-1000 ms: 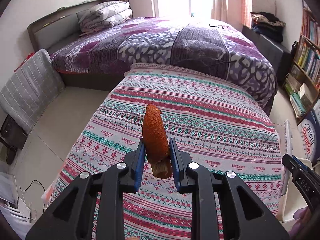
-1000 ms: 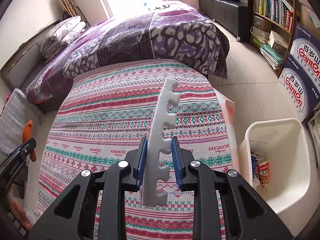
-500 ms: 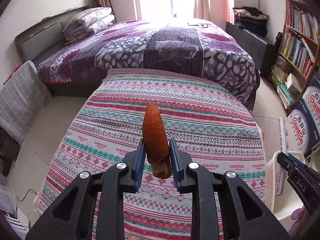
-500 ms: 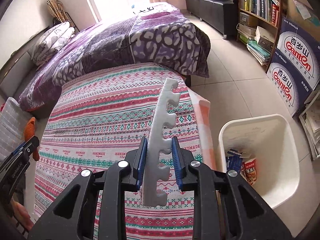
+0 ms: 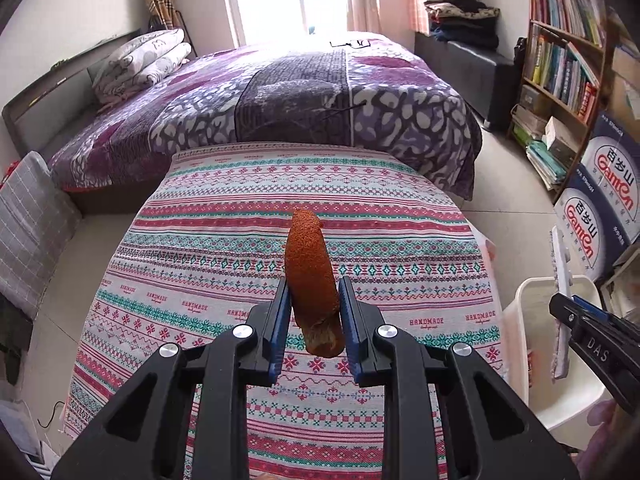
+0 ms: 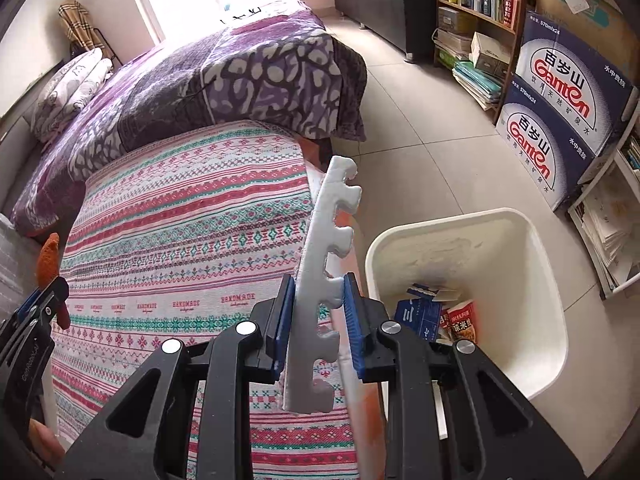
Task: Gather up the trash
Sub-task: 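Lift the orange snack and white foam strip and carry both over the white bin, then open the right tool to drop the foam strip while the left tool releases the orange snack into the bin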
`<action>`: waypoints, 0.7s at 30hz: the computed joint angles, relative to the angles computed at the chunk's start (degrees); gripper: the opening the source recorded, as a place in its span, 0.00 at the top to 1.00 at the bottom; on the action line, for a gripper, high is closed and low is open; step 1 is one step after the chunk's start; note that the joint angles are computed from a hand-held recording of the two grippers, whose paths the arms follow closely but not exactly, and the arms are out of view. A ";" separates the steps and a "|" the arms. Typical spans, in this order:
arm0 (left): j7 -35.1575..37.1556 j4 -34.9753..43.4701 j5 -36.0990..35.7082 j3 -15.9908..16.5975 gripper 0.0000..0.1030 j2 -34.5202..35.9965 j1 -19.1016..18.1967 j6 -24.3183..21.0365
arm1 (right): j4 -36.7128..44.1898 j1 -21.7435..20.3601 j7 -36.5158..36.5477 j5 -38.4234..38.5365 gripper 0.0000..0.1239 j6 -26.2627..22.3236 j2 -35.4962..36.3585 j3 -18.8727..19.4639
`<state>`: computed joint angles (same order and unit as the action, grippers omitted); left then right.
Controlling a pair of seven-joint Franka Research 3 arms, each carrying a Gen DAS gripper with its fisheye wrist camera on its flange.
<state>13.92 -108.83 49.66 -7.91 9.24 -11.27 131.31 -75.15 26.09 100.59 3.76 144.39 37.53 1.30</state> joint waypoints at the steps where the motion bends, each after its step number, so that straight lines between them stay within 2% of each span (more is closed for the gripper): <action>1: 0.26 0.52 0.00 -0.12 0.76 0.50 -0.13 0.02 | 0.28 0.01 0.45 -0.27 0.81 -0.81 0.14 -0.47; 9: 2.63 4.82 -0.67 -0.07 0.76 4.56 -1.93 0.46 | 2.40 -0.39 4.06 -3.52 0.80 -5.58 1.56 -3.00; 14: 4.55 8.42 -1.87 0.22 0.76 7.73 -3.26 1.43 | 2.02 -1.03 6.30 -5.63 0.78 -6.89 1.48 -4.21; 16: 5.49 9.86 -2.74 0.36 0.76 9.11 -3.74 2.13 | 1.69 -1.36 7.18 -6.46 0.74 -7.29 1.34 -4.66; 18: 6.50 11.46 -3.59 0.52 0.76 10.58 -4.31 2.65 | 0.90 -1.40 8.48 -7.72 0.63 -7.11 0.93 -5.38; 21: 8.13 13.95 -5.01 0.78 0.76 12.86 -5.20 3.35 | -0.22 -1.89 9.83 -8.99 0.57 -6.32 0.40 -5.84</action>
